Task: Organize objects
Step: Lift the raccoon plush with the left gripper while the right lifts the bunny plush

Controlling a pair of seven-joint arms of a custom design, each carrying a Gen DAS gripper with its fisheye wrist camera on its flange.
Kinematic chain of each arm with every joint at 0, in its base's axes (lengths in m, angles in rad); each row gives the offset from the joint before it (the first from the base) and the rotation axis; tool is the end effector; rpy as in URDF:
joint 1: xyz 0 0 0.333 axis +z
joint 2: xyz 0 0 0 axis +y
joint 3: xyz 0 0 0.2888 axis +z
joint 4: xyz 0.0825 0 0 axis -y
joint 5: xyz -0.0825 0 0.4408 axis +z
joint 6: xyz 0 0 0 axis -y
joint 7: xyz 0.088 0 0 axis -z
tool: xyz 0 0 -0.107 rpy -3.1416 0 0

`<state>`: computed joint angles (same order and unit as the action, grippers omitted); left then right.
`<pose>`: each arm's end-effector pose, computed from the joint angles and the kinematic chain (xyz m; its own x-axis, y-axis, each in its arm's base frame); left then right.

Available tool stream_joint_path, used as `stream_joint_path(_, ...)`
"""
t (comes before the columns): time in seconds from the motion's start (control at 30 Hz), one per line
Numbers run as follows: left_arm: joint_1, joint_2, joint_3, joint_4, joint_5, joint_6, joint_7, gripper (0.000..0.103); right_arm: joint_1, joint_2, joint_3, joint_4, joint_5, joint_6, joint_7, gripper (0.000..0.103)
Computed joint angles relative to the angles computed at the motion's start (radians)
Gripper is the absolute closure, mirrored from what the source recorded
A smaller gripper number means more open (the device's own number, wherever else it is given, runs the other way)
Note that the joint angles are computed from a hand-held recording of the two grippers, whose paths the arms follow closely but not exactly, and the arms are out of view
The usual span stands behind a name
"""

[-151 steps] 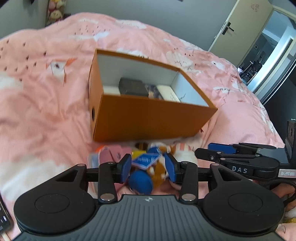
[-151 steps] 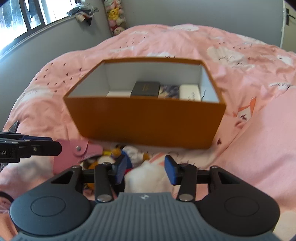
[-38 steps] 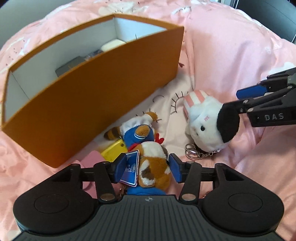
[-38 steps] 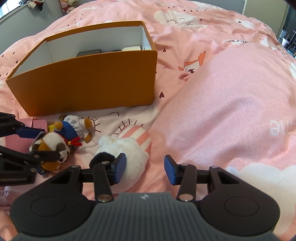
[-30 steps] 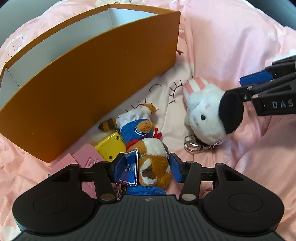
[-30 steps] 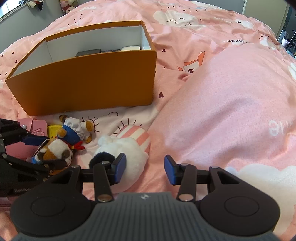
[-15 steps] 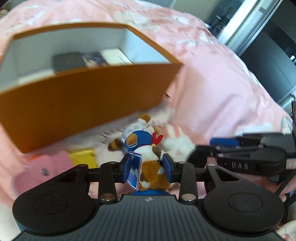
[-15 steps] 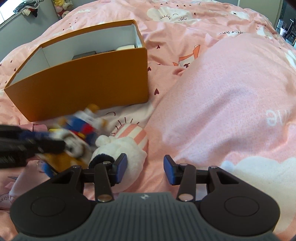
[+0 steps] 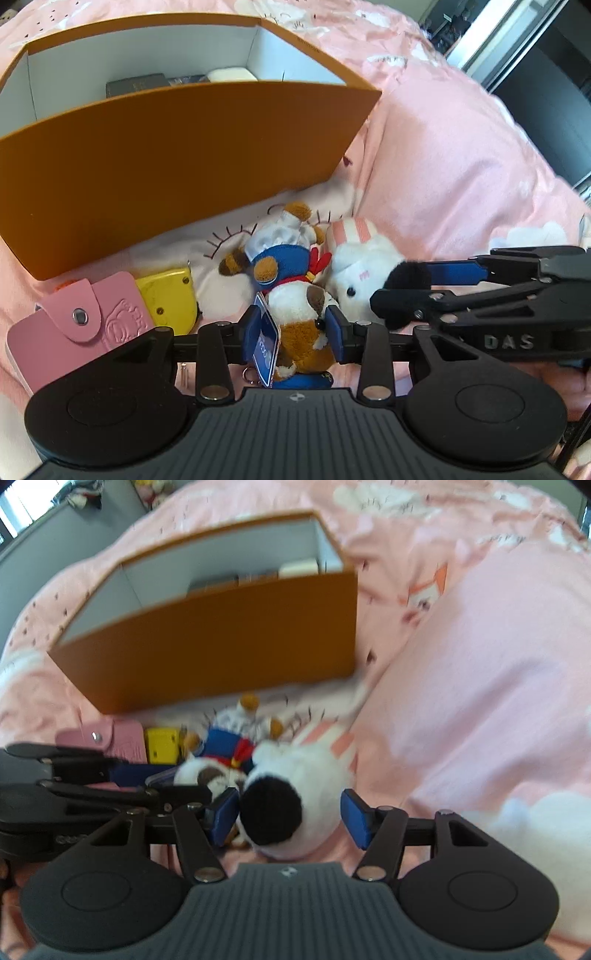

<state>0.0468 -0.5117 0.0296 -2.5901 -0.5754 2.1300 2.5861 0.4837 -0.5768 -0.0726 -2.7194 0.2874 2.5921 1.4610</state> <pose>0.4532 0.0097 0.3872 -0.6223 -0.7308 0.2805 -0.7679 0.5005 -0.3998 0.4157 0.1786 0.3913 0.3474 -0.9088 -0.2311 -0.8774 -0.2281 -0.4220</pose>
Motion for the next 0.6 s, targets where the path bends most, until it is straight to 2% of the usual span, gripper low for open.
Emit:
stream_joint_path(0.13,-0.007,-0.004,-0.005,-0.011,0.011,0.012,0.020,0.060,0.016,0.032,-0.038,0.015,0.068,-0.014,-0.019,0.043)
stream_joint_path(0.33,-0.007,0.030,-0.004,0.005,0.011,0.001,0.023,0.057,0.014,0.061,-0.055,0.028,0.147,-0.043,-0.077,0.042)
stream_joint_path(0.47,-0.008,0.029,-0.002,-0.007,0.003,0.005,0.057,0.054,0.000,0.060,-0.045,0.026,0.187,-0.054,-0.099,0.044)
stream_joint_path(0.6,-0.012,-0.020,0.007,-0.044,-0.022,0.035,0.088,0.059,-0.008,0.030,-0.024,0.006,0.177,-0.031,-0.110,0.049)
